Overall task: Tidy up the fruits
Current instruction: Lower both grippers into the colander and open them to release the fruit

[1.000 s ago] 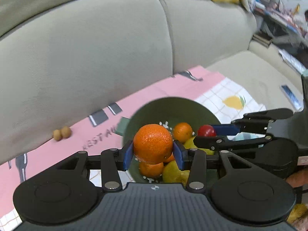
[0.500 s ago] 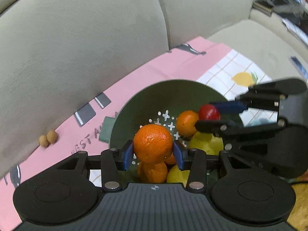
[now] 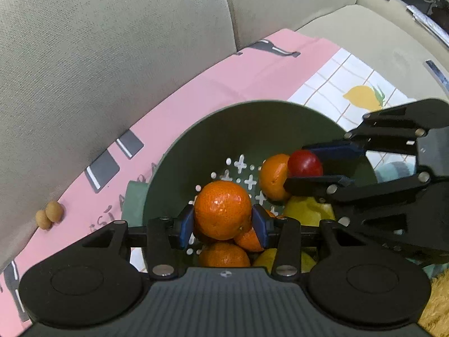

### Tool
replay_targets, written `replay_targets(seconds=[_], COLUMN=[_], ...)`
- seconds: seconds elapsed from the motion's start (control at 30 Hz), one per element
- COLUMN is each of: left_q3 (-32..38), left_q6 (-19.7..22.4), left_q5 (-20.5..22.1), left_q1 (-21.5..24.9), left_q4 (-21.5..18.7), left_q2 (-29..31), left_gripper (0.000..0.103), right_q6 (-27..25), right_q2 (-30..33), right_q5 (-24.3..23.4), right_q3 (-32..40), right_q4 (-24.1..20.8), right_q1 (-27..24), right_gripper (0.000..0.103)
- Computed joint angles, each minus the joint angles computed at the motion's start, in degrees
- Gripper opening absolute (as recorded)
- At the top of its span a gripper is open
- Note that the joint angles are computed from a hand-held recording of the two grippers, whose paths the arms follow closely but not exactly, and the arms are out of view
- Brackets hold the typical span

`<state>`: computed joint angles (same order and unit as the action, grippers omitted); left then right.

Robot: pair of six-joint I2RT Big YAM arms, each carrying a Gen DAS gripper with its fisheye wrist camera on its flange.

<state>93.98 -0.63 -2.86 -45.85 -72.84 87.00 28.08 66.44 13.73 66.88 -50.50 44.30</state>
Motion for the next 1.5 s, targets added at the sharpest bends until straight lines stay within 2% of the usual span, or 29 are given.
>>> replay_targets(seconds=[0.4, 0.67, 0.9, 1.13, 1.27, 1.5], left_q3=[-2.0, -4.3, -5.9, -6.6, -7.3, -8.8], left_q6=[-1.4, -1.5, -3.5, -6.6, -7.3, -8.9], left_q5=[3.6, 2.3, -0.4, -3.6, -4.4, -4.2], left_q1=[1.2, 1.3, 2.2, 4.4, 5.7, 7.2], left_q4=[2.7, 4.0, 4.6, 4.1, 3.8, 3.7], left_q2=[-1.4, -5.9, -9.5, -11.3, -12.2, -13.2], left_gripper=[0.051, 0.053, 0.054, 0.056, 0.056, 0.057], right_q6=[0.2, -0.8, -0.1, -4.3, -7.2, -7.4], right_q2=[0.1, 1.3, 3.0, 7.9, 10.7, 12.5], right_q5=[-0.7, -0.8, -3.6, -4.2, -3.0, -3.0], right_q3=[-0.1, 1.6, 3.3, 7.3, 9.3, 10.0], right_q4=[-0.2, 0.0, 1.6, 3.0, 2.6, 2.6], right_q1=[-0.3, 0.4, 0.9, 1.1, 1.5, 0.8], right_gripper=[0.027, 0.027, 0.027, 0.027, 0.027, 0.028])
